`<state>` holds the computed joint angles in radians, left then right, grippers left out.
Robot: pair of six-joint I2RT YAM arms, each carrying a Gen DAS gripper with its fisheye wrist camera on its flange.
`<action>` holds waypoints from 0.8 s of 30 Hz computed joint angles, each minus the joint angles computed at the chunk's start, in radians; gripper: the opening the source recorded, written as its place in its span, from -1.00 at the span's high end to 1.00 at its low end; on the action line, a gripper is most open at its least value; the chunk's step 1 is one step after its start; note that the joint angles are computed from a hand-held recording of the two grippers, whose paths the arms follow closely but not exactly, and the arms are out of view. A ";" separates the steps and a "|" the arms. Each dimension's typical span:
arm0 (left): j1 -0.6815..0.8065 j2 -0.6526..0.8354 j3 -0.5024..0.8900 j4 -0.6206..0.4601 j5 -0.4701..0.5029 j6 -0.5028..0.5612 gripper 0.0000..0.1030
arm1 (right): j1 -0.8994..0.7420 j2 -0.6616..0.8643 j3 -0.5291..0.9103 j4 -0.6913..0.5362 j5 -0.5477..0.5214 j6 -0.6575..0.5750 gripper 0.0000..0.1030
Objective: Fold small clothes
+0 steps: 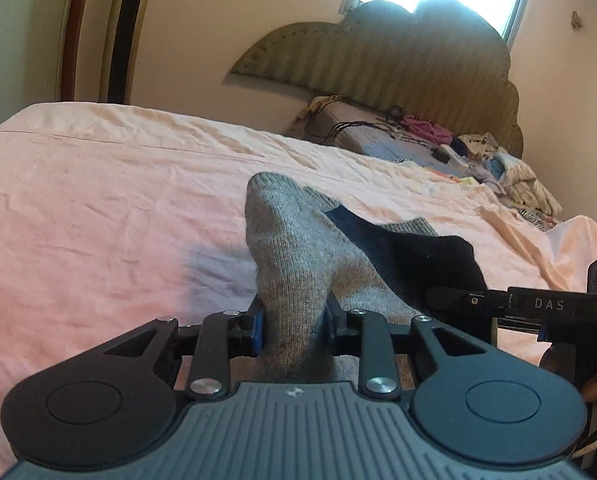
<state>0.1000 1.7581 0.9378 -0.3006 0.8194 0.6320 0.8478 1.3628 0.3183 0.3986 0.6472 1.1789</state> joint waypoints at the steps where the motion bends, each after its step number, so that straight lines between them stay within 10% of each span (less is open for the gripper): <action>1: -0.012 0.022 0.004 0.006 -0.046 0.009 0.36 | -0.039 0.044 0.006 0.043 -0.031 -0.009 0.49; 4: 0.053 0.058 -0.003 0.000 -0.055 0.032 0.17 | -0.103 0.170 0.088 -0.056 -0.115 0.110 0.02; 10: 0.287 0.270 0.255 -0.717 -0.009 0.456 -0.22 | 0.154 0.077 -0.039 0.002 -0.075 0.312 -0.41; 13: 0.359 0.281 0.187 -0.773 -0.021 0.625 -0.17 | 0.339 0.107 0.022 -0.101 0.000 0.425 -0.32; 16: 0.357 0.237 0.122 -0.718 -0.061 0.597 0.68 | 0.423 0.169 0.139 -0.295 0.042 0.468 0.47; 21: 0.454 0.258 0.198 -0.916 -0.099 0.763 0.74 | 0.516 0.099 0.232 -0.537 0.062 0.469 0.61; 24: 0.483 0.231 0.135 -0.808 -0.148 0.806 0.66 | 0.578 0.128 0.296 -0.672 0.062 0.514 0.61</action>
